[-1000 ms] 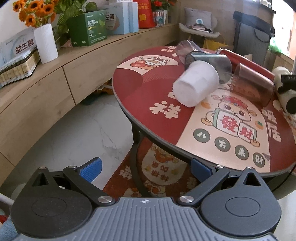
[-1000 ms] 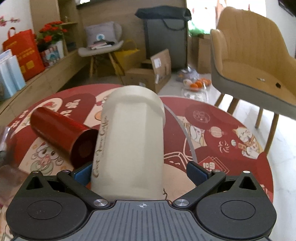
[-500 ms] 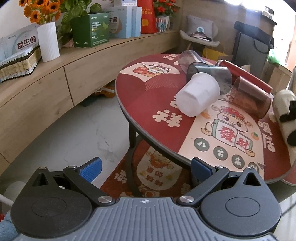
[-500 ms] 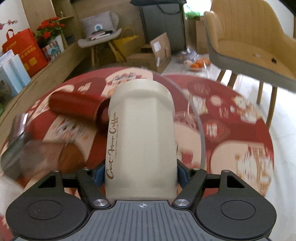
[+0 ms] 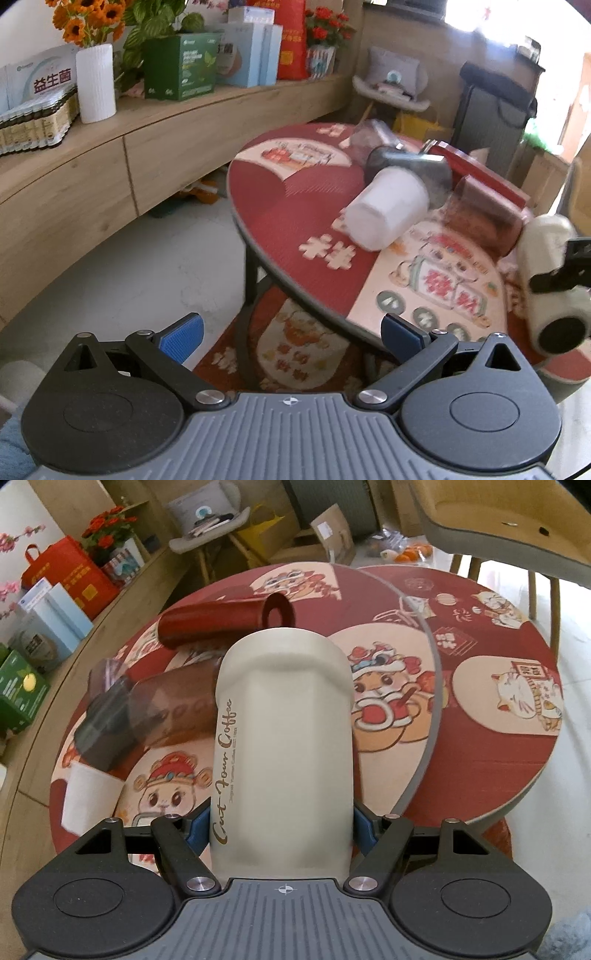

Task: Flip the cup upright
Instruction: 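Lift the cream tumbler with the right tool and carry it toward the left tool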

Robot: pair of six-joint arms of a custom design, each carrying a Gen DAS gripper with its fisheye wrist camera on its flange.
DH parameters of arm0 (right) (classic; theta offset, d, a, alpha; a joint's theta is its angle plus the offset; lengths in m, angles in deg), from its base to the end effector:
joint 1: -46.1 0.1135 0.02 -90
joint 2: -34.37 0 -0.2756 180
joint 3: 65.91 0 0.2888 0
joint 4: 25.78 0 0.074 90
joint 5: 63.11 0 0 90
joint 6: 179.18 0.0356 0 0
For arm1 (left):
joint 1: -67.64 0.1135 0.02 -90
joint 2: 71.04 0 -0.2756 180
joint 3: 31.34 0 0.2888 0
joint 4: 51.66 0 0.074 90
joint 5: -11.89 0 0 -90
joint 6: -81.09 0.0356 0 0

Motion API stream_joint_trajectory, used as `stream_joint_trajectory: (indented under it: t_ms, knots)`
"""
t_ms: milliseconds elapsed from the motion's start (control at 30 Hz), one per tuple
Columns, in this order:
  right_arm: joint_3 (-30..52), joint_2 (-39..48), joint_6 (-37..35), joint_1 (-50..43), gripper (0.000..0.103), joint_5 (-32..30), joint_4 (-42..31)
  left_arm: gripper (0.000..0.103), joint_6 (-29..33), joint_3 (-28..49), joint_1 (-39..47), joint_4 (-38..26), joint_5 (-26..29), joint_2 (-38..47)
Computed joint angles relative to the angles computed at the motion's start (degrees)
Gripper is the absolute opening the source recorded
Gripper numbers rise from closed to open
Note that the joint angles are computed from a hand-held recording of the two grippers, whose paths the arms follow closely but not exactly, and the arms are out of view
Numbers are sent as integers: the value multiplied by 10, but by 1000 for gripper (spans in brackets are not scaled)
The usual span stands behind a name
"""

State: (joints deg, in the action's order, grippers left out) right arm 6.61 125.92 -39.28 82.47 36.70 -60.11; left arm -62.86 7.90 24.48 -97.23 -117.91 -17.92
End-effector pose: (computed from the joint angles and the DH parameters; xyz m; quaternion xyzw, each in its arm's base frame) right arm 0.2980 0.2119 0.2073 0.1381 0.9361 0.1549 0.2840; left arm 0.1516 -0.1109 0.1774 -0.1746 0.8946 0.0316 0.4101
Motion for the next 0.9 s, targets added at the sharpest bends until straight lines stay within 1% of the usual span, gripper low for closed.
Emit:
stream_joint_trajectory:
  t_ms: [200, 267, 300, 367, 400, 500, 633, 800, 867, 900]
  knots:
    - [8, 2, -18, -3, 70, -8, -10, 103, 14, 3, 1, 18, 5, 13]
    - [10, 0, -28, 0, 71, 1, -15, 103, 16, 4, 4, 22, 9, 20]
    - [11, -2, -36, 3, 72, 8, -16, 103, 14, 2, 3, 20, 9, 17]
    - [7, -10, -56, 4, 83, 17, -10, 103, 12, 1, 0, 18, 9, 14]
    - [6, -14, -66, 7, 84, 24, -9, 103, 12, 1, 0, 18, 9, 15]
    - [9, -21, -82, 9, 85, 37, -13, 103, 12, 0, -3, 18, 9, 14]
    - [-2, -38, -82, 1, 85, 38, -8, 103, 11, 1, -3, 20, 10, 20]
    - [-39, -87, -114, 7, 87, 69, 1, 103, 1, 6, -7, 6, 5, 34]
    - [-67, -122, -139, 12, 92, 89, 11, 103, -15, 13, -11, -13, -1, 35]
    - [-83, -142, -152, 14, 93, 97, 17, 103, -21, 16, -14, -21, -3, 33]
